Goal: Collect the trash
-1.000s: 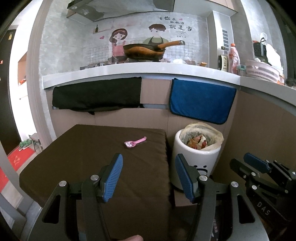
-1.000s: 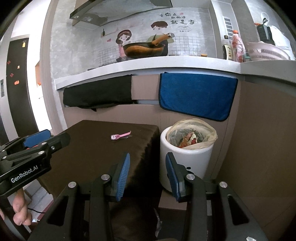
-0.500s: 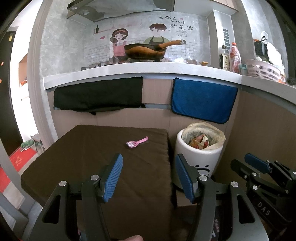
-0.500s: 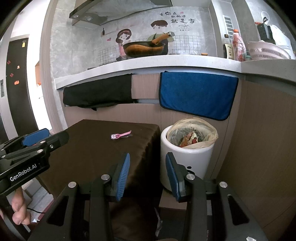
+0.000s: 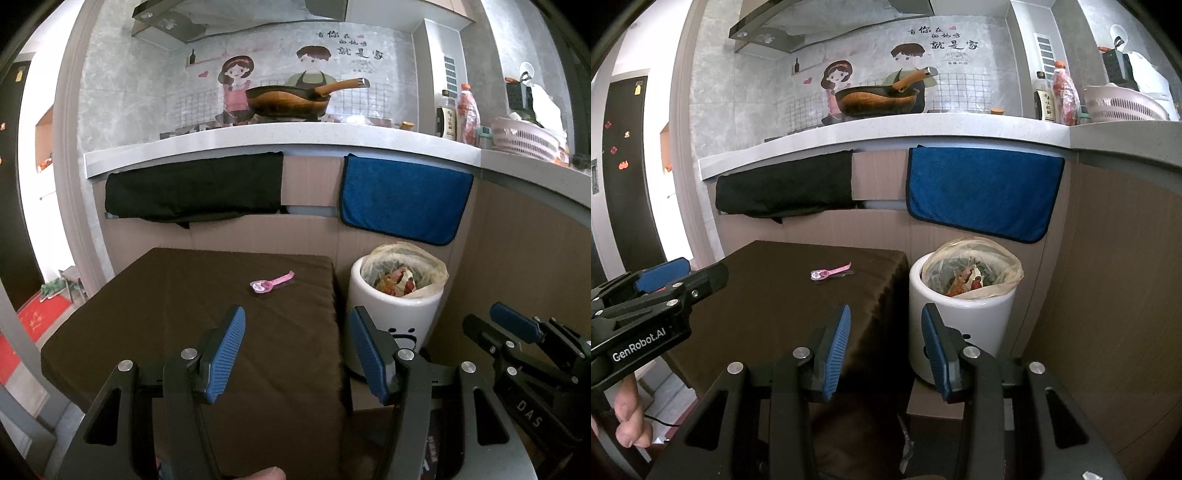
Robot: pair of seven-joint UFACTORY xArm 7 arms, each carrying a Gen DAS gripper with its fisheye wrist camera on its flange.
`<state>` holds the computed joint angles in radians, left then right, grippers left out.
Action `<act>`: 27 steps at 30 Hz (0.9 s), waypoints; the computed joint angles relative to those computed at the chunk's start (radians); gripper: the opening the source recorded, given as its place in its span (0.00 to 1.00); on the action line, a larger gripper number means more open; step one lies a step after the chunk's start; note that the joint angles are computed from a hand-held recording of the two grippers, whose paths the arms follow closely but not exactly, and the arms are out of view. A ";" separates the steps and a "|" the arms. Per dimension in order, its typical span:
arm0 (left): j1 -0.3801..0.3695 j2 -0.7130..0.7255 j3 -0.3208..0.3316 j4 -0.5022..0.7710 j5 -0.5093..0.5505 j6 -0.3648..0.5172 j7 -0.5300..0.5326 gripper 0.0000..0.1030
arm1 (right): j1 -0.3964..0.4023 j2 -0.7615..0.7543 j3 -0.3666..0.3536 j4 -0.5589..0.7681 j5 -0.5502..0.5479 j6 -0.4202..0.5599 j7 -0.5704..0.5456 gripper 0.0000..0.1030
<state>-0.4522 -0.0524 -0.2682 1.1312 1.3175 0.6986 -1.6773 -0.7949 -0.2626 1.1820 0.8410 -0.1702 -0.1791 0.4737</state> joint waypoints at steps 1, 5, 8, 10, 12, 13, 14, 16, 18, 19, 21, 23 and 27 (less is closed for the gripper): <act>0.000 0.000 0.001 0.001 -0.002 -0.002 0.003 0.58 | 0.003 -0.004 -0.002 -0.002 0.002 0.001 0.001 0.37; 0.000 0.002 0.001 0.003 -0.005 -0.007 0.012 0.58 | 0.021 -0.010 -0.020 -0.005 0.003 0.003 0.005 0.37; -0.001 0.006 0.002 0.006 -0.004 -0.009 0.012 0.58 | 0.016 -0.014 -0.016 -0.006 0.001 0.002 0.009 0.37; -0.003 0.009 0.002 0.007 -0.004 -0.011 0.014 0.58 | 0.016 -0.010 -0.016 -0.005 -0.001 0.001 0.009 0.37; -0.004 0.010 0.003 0.007 -0.003 -0.011 0.013 0.58 | 0.014 -0.013 -0.014 -0.006 0.000 0.001 0.010 0.37; -0.005 0.011 0.003 0.009 -0.003 -0.010 0.013 0.58 | 0.021 -0.013 -0.021 -0.006 0.000 0.003 0.010 0.37; -0.006 0.012 0.004 0.010 -0.004 -0.008 0.014 0.58 | 0.025 -0.012 -0.025 -0.005 -0.001 0.005 0.010 0.37; -0.007 0.012 0.005 0.009 -0.008 -0.010 0.016 0.58 | 0.022 -0.012 -0.022 -0.006 -0.002 0.003 0.012 0.37; -0.007 0.011 0.006 0.007 -0.009 -0.013 0.016 0.58 | 0.029 -0.012 -0.029 -0.006 -0.004 0.006 0.011 0.37; -0.005 0.009 0.008 0.004 -0.007 -0.018 0.016 0.58 | 0.029 -0.015 -0.030 -0.009 -0.003 0.002 0.013 0.37; -0.004 0.009 0.007 0.004 -0.003 -0.019 0.013 0.58 | 0.033 -0.015 -0.035 -0.009 -0.003 0.004 0.012 0.37; -0.004 0.011 0.007 0.005 -0.006 -0.018 0.015 0.58 | 0.030 -0.013 -0.032 -0.009 -0.003 0.002 0.011 0.37; -0.004 0.010 0.007 0.005 -0.007 -0.020 0.016 0.58 | 0.029 -0.009 -0.031 -0.008 -0.002 0.002 0.007 0.37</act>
<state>-0.4560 -0.0420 -0.2610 1.1358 1.3103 0.6791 -1.6611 -0.7661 -0.2714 1.1514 0.8334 -0.1726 -0.1775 0.4809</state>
